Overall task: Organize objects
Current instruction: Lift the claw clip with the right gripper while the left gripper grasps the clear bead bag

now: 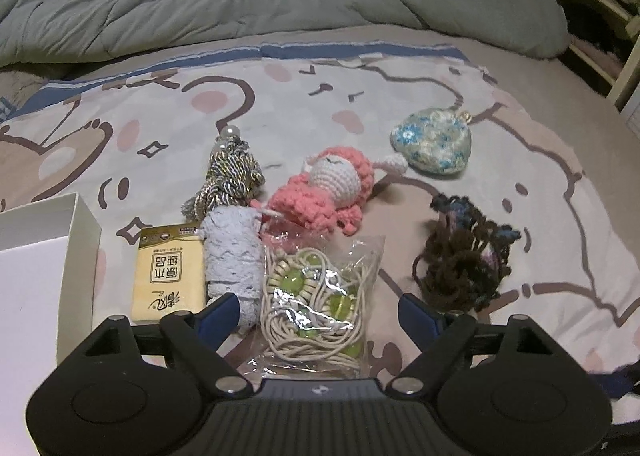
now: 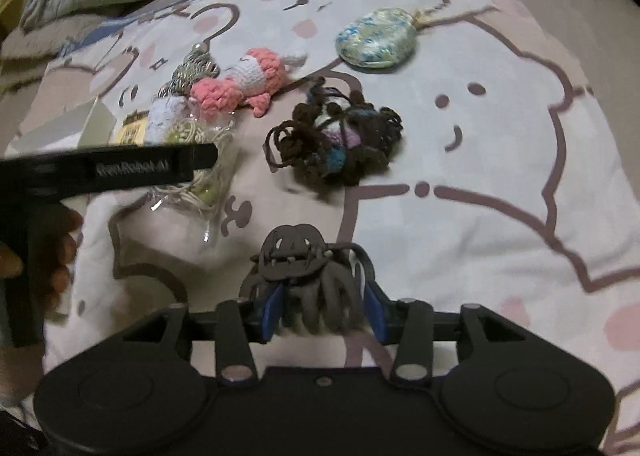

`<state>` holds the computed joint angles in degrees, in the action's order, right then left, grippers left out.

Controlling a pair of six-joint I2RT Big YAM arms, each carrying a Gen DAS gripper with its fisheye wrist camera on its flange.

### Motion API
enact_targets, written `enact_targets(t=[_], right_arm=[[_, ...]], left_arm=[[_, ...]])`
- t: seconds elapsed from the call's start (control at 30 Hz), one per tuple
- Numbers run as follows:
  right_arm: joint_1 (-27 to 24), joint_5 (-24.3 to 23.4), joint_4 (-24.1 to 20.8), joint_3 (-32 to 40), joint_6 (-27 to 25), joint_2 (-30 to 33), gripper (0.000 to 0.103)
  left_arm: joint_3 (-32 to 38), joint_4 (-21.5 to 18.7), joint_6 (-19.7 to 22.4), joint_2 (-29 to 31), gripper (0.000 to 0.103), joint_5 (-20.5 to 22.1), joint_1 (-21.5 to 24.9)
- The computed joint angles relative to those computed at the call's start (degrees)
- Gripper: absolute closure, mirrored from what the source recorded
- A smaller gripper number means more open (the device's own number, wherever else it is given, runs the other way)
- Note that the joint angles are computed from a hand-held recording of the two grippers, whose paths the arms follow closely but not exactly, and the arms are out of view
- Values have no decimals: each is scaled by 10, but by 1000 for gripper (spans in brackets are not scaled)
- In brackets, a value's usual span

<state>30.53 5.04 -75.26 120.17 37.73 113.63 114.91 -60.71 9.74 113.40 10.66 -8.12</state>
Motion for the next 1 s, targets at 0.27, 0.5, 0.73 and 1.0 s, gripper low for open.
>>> enact_targets(t=[0.27,0.5,0.73,1.0], right_arm=[[4,22,-2,23,23,18,27],[8,14,-38,49,0,48,26],[5,-15,-22,36,-1,43,36],[6,10,6,24,8,24,50]], left_arm=[[18,-24,4,21,17,-13,-4],[28,-35,8,30,21,-21,-8],[46,-56,2,41,42,-24,-6],[59,-79,9,38,48,-10,0]])
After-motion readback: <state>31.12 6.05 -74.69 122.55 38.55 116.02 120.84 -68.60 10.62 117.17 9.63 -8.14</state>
